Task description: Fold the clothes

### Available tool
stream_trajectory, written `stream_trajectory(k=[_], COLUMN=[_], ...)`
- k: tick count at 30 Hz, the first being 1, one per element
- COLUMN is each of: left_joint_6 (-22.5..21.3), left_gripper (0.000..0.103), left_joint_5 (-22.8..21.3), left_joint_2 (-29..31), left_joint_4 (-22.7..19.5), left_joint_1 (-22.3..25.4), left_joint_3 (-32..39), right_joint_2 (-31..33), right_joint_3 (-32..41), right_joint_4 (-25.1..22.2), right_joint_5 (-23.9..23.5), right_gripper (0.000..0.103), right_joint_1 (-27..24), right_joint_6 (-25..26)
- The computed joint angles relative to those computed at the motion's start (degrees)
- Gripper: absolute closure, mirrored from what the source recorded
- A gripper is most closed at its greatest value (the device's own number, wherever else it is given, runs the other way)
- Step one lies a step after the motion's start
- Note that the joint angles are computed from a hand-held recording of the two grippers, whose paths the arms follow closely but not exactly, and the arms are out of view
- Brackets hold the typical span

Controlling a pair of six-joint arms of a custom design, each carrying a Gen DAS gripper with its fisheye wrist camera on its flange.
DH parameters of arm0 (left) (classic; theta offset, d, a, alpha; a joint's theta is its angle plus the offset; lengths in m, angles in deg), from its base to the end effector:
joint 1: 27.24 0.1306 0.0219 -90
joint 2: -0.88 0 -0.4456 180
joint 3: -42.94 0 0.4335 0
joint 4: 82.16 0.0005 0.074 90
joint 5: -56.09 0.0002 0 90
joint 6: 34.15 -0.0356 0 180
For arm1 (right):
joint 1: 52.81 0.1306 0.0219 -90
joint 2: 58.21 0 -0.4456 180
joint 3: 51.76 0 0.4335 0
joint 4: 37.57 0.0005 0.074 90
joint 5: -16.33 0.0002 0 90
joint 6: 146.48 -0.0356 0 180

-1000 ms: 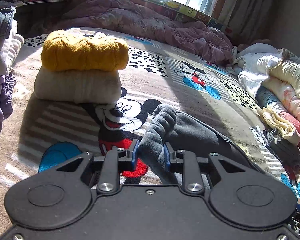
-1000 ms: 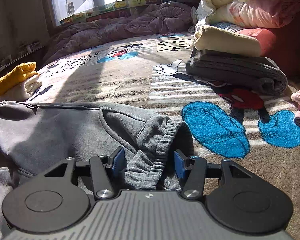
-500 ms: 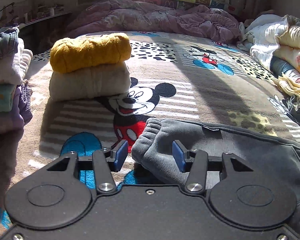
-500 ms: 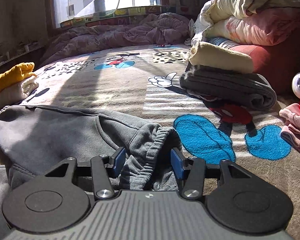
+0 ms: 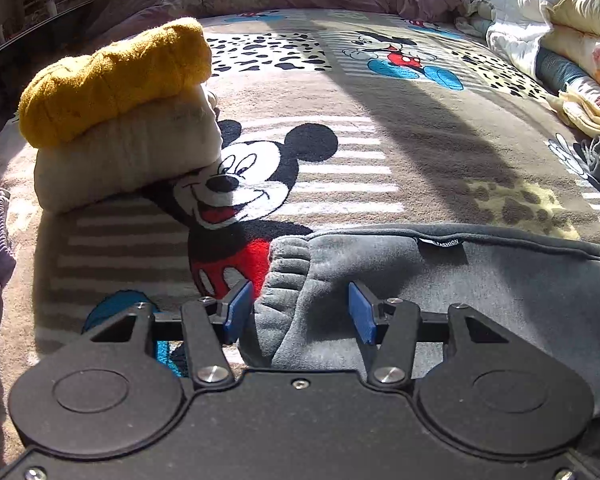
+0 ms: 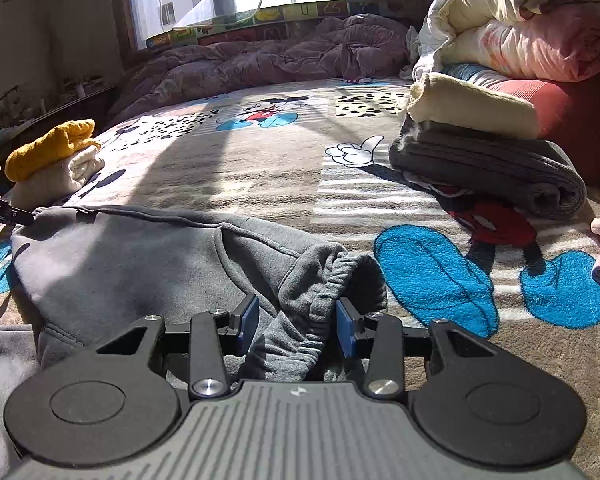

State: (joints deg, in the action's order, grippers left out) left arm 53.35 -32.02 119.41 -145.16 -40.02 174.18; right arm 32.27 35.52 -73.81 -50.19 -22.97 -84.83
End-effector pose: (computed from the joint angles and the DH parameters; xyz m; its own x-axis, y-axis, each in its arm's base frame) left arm 0.7091 -0.1626 0.5330 -0.7390 0.2123 -0.6394 0.2741 0.9617 0.0025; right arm 0.4763 0.2563 0.4841 -0.5749 0.1723 -0.7999 0.0949 0.9850 0.1440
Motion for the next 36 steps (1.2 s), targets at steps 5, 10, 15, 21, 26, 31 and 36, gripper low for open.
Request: stream_trajectory(k=[5,10,15,21,26,31,36], left_joint_6=[-0.5,3.9,5.4,0.1,-0.8,-3.2,-4.0], left_gripper=[0.081,0.080,0.069,0.055,0.058,0.057,0.054], left_joint_5=[3.0,4.6,2.1,-3.5,-1.8,7.1,4.5], left_joint_2=[-2.0,-1.6,1.5,-2.0,-9.1,-13.9,-10.3], left_joint_4=[8.1,15.3,12.0,10.3,12.7,11.6,6.6], left_joint_1=[0.7,0.9,0.6,-0.4,-2.7,-7.1,-10.7], left_joint_3=[-4.1,-5.7,-3.4,-4.5,-12.0,-17.7,-16.4], right_joint_2=[-0.2,-1.7,-0.4,-0.3,-2.2,-4.9,-5.2], right_joint_3=[-0.8,-3.3,-3.2,-2.8,-3.4,-5.1,-5.6], right_joint_4=[3.5,8.0,8.6,6.2,4.4,6.3,11.7], right_joint_5=[-3.1,-3.1,-0.8,-0.9,3.2,8.5,0.1], right_gripper=[0.091,0.094,0.094,0.082,0.068,0.068,0.069], right_joint_1=[-2.4,-4.0,-4.0,-4.1,-3.1,-1.0,1.2], right_joint_6=[-0.6,-5.8,-6.9,-7.9,-6.3,-1.1,8.8])
